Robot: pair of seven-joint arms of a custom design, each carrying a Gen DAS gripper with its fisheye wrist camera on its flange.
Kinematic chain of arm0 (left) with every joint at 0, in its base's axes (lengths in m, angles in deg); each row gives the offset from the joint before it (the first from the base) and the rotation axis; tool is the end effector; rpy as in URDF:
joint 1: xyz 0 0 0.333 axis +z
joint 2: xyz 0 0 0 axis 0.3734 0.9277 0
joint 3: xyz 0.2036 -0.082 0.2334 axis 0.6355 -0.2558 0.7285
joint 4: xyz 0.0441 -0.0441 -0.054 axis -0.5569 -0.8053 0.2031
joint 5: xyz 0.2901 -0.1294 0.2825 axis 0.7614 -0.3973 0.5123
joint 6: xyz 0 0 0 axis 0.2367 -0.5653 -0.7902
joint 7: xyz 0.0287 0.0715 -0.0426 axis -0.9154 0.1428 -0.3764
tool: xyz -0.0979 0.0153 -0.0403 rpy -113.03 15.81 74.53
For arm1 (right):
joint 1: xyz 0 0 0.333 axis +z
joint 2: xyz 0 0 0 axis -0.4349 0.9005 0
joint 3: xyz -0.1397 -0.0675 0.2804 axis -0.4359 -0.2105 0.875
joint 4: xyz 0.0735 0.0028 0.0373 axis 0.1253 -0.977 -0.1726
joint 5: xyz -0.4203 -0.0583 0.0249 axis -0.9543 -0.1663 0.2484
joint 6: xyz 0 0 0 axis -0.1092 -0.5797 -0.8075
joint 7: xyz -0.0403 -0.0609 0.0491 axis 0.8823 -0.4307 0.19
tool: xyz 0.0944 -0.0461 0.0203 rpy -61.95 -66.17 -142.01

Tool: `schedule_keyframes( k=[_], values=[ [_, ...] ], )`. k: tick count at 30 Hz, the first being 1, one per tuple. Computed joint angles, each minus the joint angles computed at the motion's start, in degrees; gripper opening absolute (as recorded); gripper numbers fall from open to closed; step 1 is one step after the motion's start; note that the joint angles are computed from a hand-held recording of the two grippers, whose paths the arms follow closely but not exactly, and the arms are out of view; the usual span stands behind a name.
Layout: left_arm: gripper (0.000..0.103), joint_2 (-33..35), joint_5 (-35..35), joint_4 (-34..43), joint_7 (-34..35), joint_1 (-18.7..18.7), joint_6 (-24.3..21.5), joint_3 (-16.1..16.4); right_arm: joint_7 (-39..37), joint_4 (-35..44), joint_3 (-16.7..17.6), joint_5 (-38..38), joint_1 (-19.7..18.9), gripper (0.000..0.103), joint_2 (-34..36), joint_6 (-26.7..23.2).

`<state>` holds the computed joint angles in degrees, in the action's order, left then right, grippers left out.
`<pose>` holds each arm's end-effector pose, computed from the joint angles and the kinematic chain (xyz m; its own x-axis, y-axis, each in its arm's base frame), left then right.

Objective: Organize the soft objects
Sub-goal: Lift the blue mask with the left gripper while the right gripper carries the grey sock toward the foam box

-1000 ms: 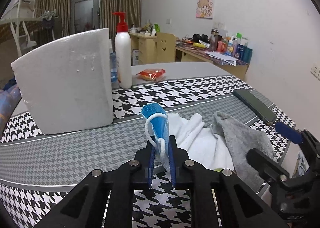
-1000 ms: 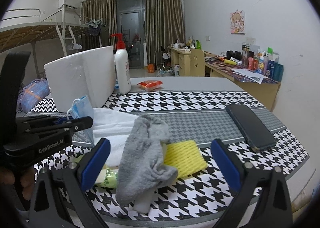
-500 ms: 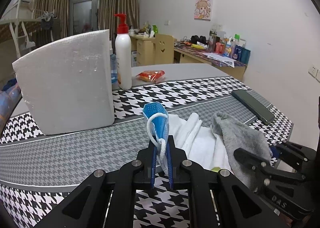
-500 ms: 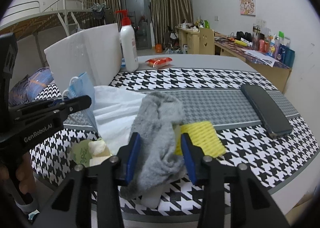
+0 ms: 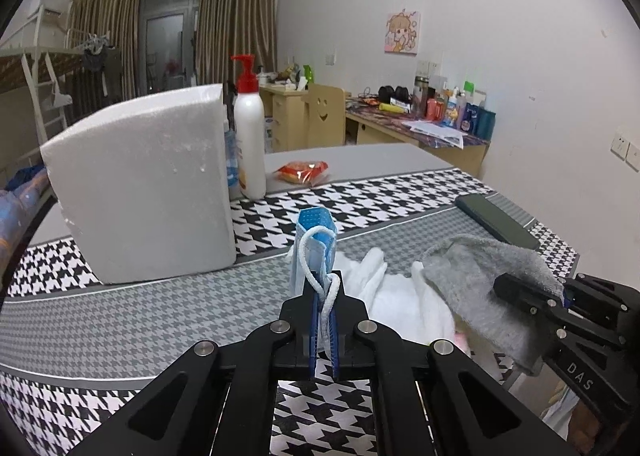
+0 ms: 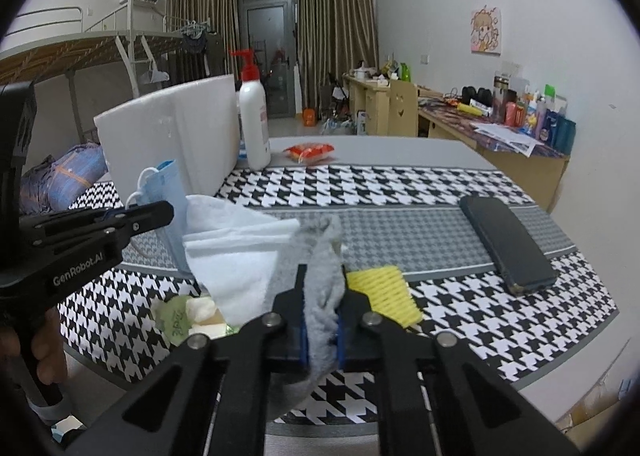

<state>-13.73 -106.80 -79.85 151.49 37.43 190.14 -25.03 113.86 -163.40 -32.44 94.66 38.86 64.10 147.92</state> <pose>0.7095 -0.2200 0.4459 -0.6190 -0.7822 0.0705 -0.4637 0.2916 -0.8366 0.6451 0.1174 0.3621 -0.2109 -0.9774 0.0167 -0.4905 0.0911 -0.8666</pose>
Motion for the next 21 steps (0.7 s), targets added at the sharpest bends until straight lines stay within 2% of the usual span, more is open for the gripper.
schedule_keyframes(
  k=[9,16,21],
  values=[
    [0.005,-0.4,-5.2,-3.9,11.0,11.5,2.0,-13.1,-4.1,-0.3,-1.8,6.0,3.0,0.013,0.4,2.1],
    [0.005,0.5,-5.7,-5.4,14.4,17.6,2.8,-20.2,-9.0,-0.6,-1.9,11.6,4.4,0.013,-0.1,4.9],
    [0.005,1.4,-4.0,-7.8,14.1,23.3,3.7,-26.2,-12.8,-1.0,-1.4,15.4,5.1,0.013,-1.5,7.4]
  ],
)
